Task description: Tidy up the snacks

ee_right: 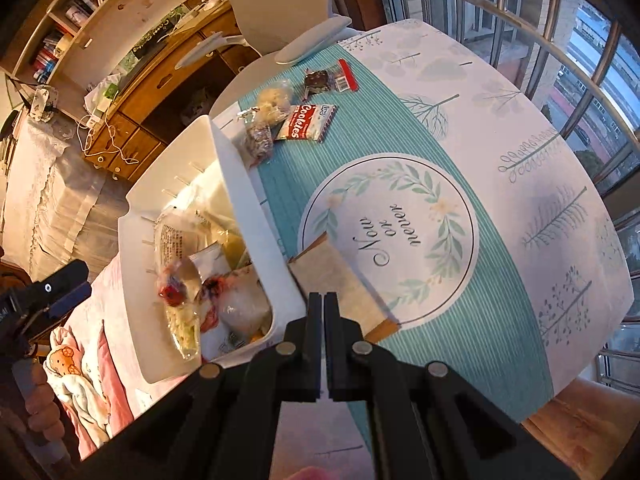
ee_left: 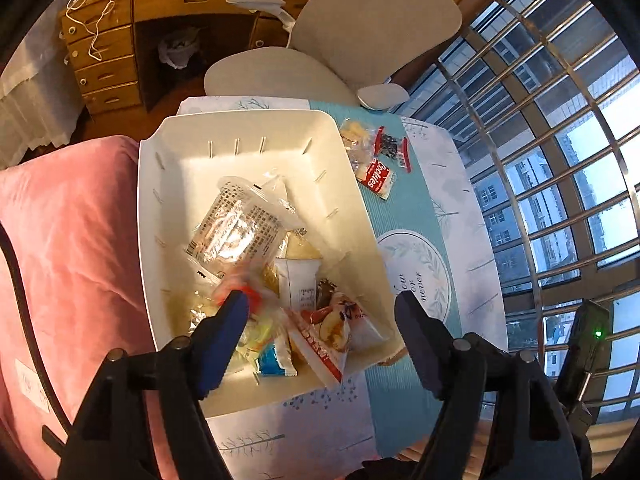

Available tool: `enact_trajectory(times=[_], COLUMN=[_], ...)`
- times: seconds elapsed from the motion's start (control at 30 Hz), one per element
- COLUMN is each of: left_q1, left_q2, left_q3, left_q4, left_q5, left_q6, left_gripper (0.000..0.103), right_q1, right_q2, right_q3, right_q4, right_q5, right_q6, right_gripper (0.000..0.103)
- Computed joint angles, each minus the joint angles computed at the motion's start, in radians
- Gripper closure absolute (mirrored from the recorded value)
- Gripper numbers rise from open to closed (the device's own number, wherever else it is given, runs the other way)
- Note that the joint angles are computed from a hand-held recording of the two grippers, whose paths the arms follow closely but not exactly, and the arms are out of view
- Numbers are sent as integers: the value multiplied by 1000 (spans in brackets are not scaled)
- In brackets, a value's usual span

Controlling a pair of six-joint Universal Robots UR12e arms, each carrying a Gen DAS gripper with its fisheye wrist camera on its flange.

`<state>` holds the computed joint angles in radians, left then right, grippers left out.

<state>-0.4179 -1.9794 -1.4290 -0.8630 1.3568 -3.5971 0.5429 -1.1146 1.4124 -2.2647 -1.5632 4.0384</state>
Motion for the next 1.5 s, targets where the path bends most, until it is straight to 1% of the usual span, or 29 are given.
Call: enact_trajectory(times=[0.03, 0.1, 0.23, 0.37, 0.5, 0.6, 0.67, 0.7, 0.77, 0.87, 0.97, 1.03, 1.1, 1.2, 1.33, 1.43, 1.5], left_q1=[-2, -1, -6, -23, -54, -82, -105, -117, -132, -160, -186, -205, -220, -236, -247, -250, -253], left_q2=[5, 13, 28, 40, 44, 41, 37, 33, 25, 9, -11, -29, -46, -68, -104, -129, -147], left_q3=[-12, -37, -90, -128, -137, -135, -125, -122, -116, -94, -74, -51, -31, -2, 48, 81, 106], left_q4=[16, 53, 111, 148, 148, 161, 151, 161, 175, 161, 159, 139, 123, 92, 15, -27, -52], left_q5=[2, -19, -69, -70, -35, 8, 55, 75, 96, 153, 191, 219, 236, 247, 236, 230, 240], left_q6=[-1, -21, -82, -129, -164, -201, -250, -293, -349, -427, -511, -556, -590, -625, -671, -684, -688], left_gripper=[28, 28, 28, 28, 28, 28, 28, 28, 28, 28, 27, 22, 19, 16, 15, 15, 15], right_q1=[4, 12, 20, 16, -2, -26, -44, -53, -73, -99, -125, -144, -157, -176, -195, -203, -206], right_q2=[-3, -10, -26, -42, -53, -62, -68, -73, -84, -92, -100, -102, -102, -99, -90, -83, -75], right_q3=[1, 8, 28, 56, 79, 100, 108, 114, 127, 138, 149, 155, 158, 162, 155, 149, 140], right_q4=[1, 1, 0, -24, -45, -72, -72, -72, -79, -81, -82, -86, -93, -111, -112, -123, -140], right_q5=[-7, -18, -24, -19, 7, 41, 72, 85, 113, 148, 182, 208, 226, 244, 274, 288, 287], right_q6=[-1, -2, -12, -27, -59, -116, -171, -194, -257, -342, -424, -484, -523, -591, -664, -706, -744], right_gripper=[102, 102, 102, 101, 98, 90, 84, 84, 80, 75, 72, 69, 66, 60, 53, 47, 44])
